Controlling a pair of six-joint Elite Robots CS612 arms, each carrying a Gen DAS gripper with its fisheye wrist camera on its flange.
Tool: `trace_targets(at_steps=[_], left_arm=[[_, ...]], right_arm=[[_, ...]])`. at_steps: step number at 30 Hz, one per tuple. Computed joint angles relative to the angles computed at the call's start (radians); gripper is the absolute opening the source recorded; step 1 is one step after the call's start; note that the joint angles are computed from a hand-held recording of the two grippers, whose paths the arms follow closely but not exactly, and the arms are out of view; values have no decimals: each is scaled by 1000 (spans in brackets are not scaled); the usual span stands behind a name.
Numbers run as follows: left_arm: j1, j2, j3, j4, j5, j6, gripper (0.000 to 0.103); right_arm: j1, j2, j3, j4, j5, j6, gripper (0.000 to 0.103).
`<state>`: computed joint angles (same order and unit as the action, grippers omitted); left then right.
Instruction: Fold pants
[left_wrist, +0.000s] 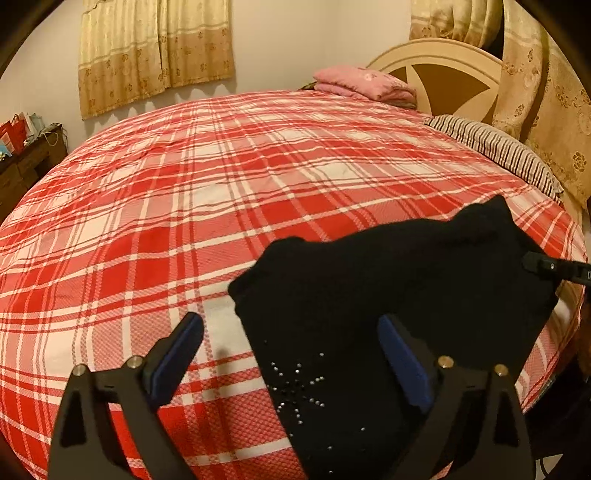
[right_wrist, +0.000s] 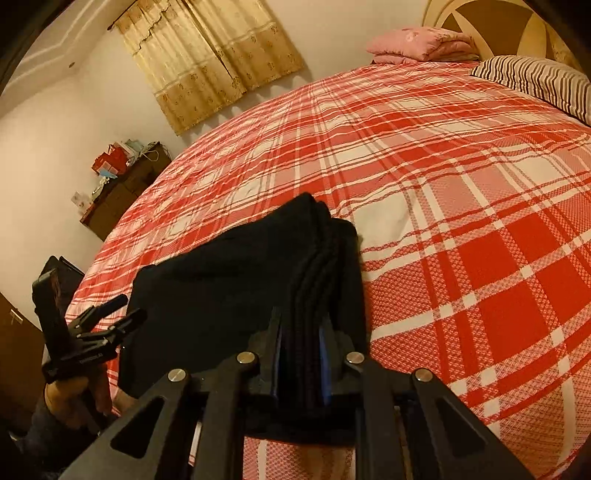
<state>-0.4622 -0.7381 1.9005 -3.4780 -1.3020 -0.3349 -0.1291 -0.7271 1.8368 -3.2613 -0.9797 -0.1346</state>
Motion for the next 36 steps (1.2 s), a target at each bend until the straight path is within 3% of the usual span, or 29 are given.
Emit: trace_targets(at_steps=[2, 6, 9, 14, 17, 20, 24, 30, 36], left_arm=[[-3, -3, 3, -7, 17, 8, 97], [-4, -4, 2, -4, 22, 7, 97], [-6, -2, -1, 6, 25, 9, 97], [-11, -3, -5, 18, 34, 11, 97], [-12, -2, -8, 22, 34, 14, 98], [-10, 2, -11, 23, 27, 10, 98], [-12, 0, -10, 28, 30, -1, 98], [-27, -23, 25, -20, 34, 13, 98], [-57, -30, 54, -62, -12, 47, 100]], right_arm=[[0, -4, 4, -14, -7, 17, 22], [30, -12, 29, -222, -149, 73, 44], [31, -12, 28, -297, -83, 90, 46], [59, 3, -18, -200, 4, -5, 48], [82, 23, -67, -66, -86, -17, 48], [70, 45, -93, -21, -61, 6, 48], [68, 44, -88, -27, -53, -4, 48], [67, 13, -29, -118, -72, 15, 49], [68, -26, 58, -124, -20, -95, 52]])
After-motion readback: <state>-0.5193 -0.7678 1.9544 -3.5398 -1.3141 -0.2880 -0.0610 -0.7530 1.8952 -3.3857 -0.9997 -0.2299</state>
